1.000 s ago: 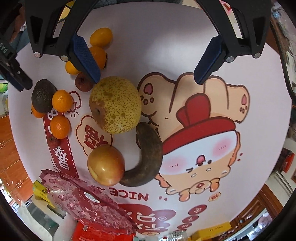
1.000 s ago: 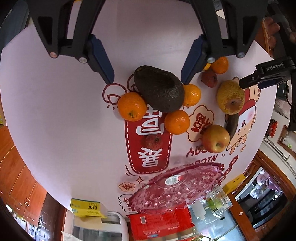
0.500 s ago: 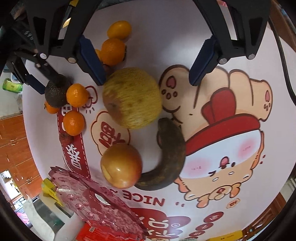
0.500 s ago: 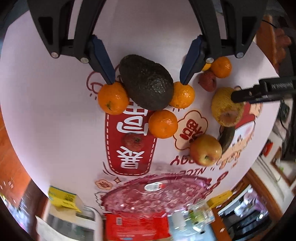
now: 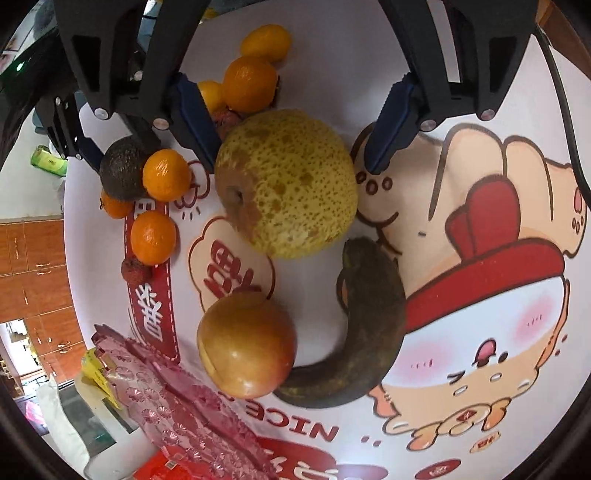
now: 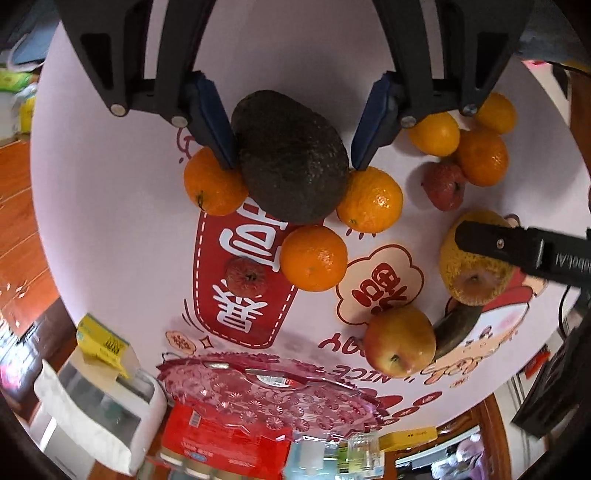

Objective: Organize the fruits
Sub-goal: 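Grasp the yellow pear with the left tool while the right tool grasps the avocado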

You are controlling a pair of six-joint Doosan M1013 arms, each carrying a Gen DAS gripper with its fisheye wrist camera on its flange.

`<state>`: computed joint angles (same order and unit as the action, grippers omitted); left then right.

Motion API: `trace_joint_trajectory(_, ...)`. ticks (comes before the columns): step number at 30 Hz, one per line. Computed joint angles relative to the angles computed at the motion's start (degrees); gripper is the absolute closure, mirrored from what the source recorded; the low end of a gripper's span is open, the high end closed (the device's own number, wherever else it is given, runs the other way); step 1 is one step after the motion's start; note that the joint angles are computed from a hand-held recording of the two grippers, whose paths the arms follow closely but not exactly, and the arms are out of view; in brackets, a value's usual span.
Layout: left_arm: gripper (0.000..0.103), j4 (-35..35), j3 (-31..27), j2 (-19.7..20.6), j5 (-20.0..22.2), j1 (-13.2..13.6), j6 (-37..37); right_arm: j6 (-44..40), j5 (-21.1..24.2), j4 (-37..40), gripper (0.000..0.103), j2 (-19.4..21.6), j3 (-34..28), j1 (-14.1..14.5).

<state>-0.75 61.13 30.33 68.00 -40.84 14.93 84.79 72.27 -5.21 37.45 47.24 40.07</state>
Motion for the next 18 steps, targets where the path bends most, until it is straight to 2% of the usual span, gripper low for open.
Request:
trace_joint_trajectory(10, 0.028, 3.0, -4.5, 2.8, 4.0, -0.3, -0.1, -0.4, -6.2, -2.4, 0.039, -1.2, 2.6, 0.6)
trace_joint_trajectory(11, 0.035, 3.6, -4.8, 2.9, 4.8, -0.4, 0.0, -0.9, -6.6, -2.1, 0.039, -1.3, 2.7, 0.6)
trace_joint_trajectory(14, 0.035, 4.0, -4.0, 2.4, 3.7, -0.5, 0.7, -1.7, -7.6, -2.4, 0.045, -1.7, 3.3, 0.6)
trace_joint_trajectory(18, 0.035, 4.4, -2.9, 1.7, 3.0, -0.7, 0.7, -2.3, -6.5, 3.0, 0.046, -1.8, 2.9, -0.7)
